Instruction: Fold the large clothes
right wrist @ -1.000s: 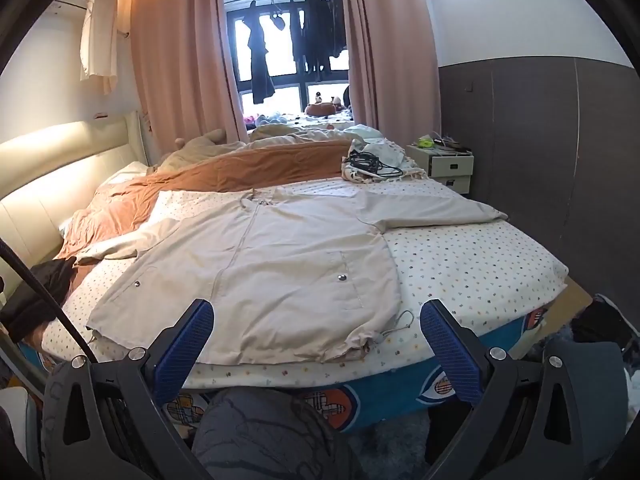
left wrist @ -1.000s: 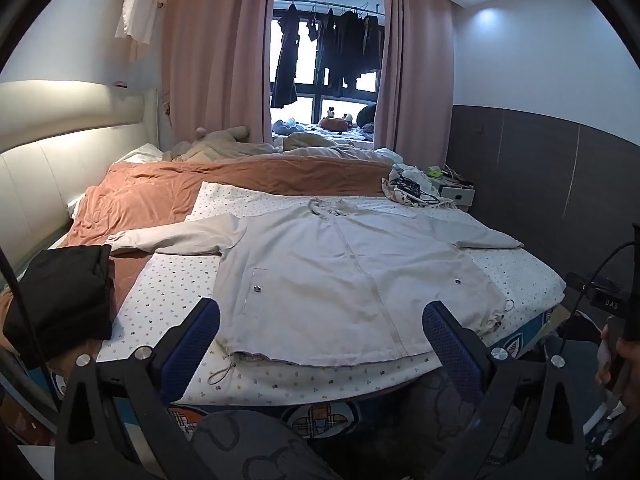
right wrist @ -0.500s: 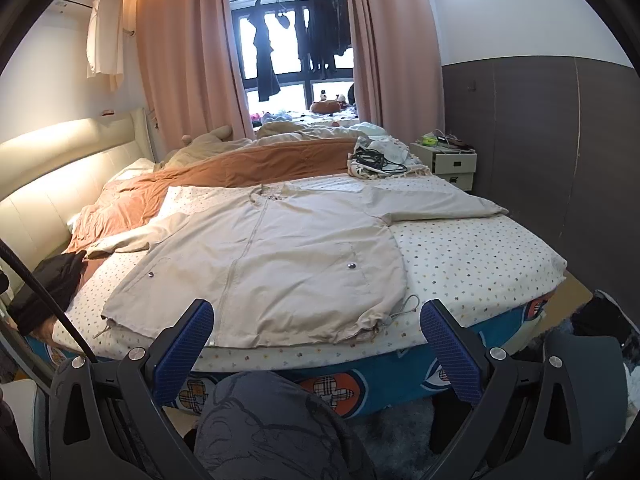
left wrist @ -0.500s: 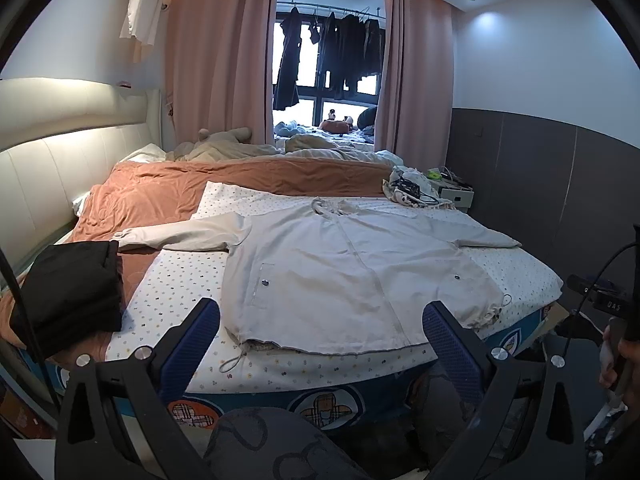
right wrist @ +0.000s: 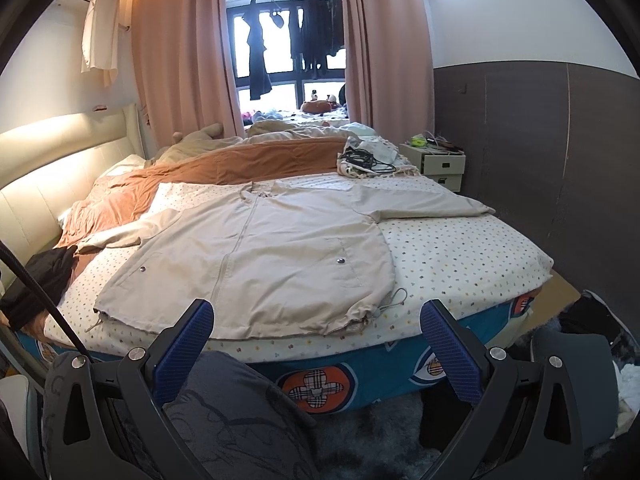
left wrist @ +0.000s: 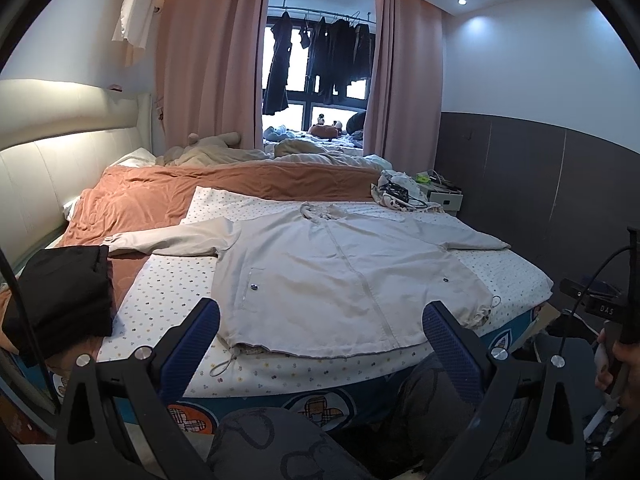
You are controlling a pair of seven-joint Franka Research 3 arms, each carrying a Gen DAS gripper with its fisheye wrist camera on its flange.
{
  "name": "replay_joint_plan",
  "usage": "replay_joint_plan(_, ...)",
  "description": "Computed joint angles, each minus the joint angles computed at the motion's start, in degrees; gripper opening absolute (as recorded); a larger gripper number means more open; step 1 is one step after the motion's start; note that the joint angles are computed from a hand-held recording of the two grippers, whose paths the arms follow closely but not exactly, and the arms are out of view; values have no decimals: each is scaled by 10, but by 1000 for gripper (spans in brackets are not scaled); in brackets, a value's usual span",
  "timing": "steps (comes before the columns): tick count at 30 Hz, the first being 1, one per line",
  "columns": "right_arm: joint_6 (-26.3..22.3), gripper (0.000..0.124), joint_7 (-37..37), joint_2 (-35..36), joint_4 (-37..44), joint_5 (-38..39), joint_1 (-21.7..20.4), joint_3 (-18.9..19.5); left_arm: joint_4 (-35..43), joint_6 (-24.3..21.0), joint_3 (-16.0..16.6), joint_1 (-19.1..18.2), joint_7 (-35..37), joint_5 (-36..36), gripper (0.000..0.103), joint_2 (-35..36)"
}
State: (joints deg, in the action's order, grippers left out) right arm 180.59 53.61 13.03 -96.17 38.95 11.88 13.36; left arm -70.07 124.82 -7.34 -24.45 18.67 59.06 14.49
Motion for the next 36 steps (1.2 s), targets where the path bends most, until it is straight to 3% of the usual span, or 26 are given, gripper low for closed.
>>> replay_joint_plan(16,22,103,19,25,17,-31,-4,7,32,4,11,-1,8,-21,103,23)
replay_joint_plan(36,25,103,38,37,25,-61,-20,21,13,10,9,4,-2,-22,103,11)
